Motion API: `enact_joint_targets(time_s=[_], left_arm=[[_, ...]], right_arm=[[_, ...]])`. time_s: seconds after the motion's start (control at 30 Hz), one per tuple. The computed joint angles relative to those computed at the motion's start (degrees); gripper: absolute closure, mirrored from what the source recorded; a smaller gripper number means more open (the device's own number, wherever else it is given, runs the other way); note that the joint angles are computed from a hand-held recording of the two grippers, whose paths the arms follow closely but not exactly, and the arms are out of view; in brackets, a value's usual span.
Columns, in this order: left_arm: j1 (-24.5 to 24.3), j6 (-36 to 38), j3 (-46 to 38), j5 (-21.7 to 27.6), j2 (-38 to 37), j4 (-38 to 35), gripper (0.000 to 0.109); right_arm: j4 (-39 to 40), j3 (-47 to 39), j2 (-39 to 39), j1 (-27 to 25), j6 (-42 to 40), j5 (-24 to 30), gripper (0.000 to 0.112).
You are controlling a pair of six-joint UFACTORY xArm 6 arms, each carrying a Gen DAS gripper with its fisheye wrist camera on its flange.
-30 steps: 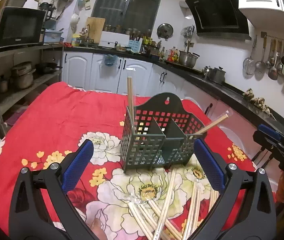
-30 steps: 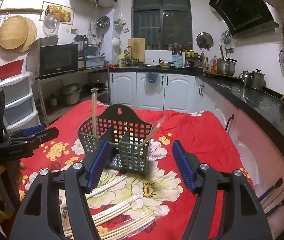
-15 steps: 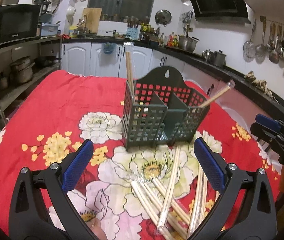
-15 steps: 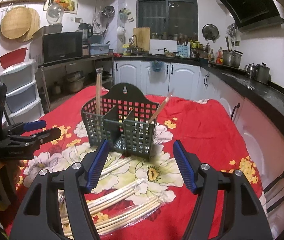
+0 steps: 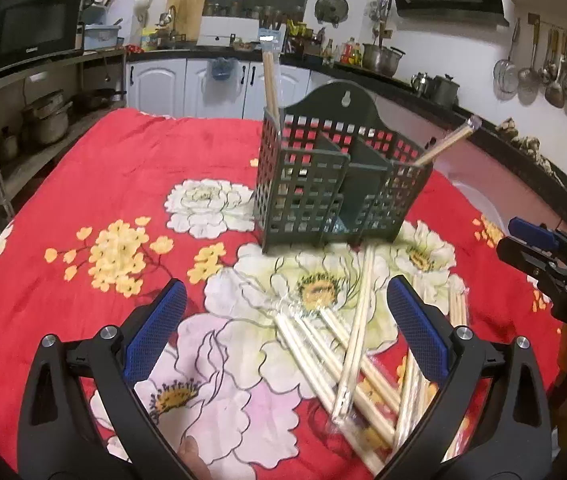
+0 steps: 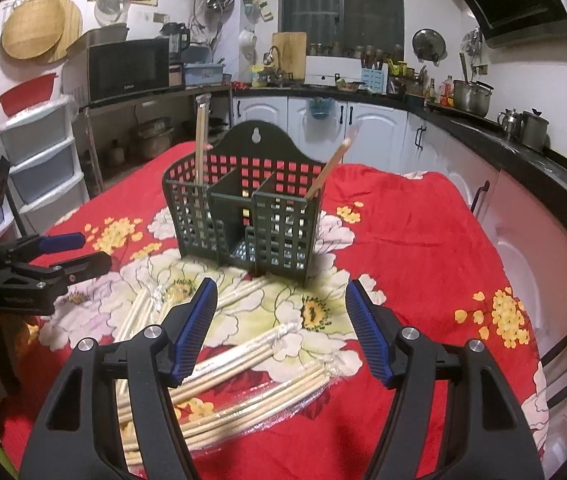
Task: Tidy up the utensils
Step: 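Withdraw both open tools from the caddy back toward the chopstick pile, then close the left tool on a chopstick while the right tool grasps another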
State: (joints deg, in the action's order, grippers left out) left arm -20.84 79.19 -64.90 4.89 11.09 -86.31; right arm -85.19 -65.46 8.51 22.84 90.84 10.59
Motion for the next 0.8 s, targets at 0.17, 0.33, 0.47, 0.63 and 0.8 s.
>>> enact_joint_targets(time_s=[0.17, 0.33, 0.47, 0.63, 0.8], left_arm=[[0.67, -6.19, 1.87, 1.01, -0.10, 6.72, 0.016], [1.38, -10.54, 3.07, 2.85, -0.06, 12.11, 0.016], [2.23, -13.85, 3.40, 5.37, 0.18, 15.19, 0.016], [3.34, -18.30, 3.02, 8.84, 1.07, 18.94, 0.040], [4.95, -23.11, 2.12, 14.07, 2.14, 22.81, 0.063]], right_arm=[[3.66, 0.83, 0.80, -0.35, -4.18, -1.01, 0.048], [8.55, 1.08, 2.29, -0.61, -8.76, -2.20, 0.048], [14.74, 0.95, 4.02, -1.05, -14.31, -3.42, 0.048], [21.41, 0.66, 5.39, -1.55, -19.94, -4.55, 0.048], [33.36, 0.82, 6.96, -1.58, -30.66, -5.71, 0.057]])
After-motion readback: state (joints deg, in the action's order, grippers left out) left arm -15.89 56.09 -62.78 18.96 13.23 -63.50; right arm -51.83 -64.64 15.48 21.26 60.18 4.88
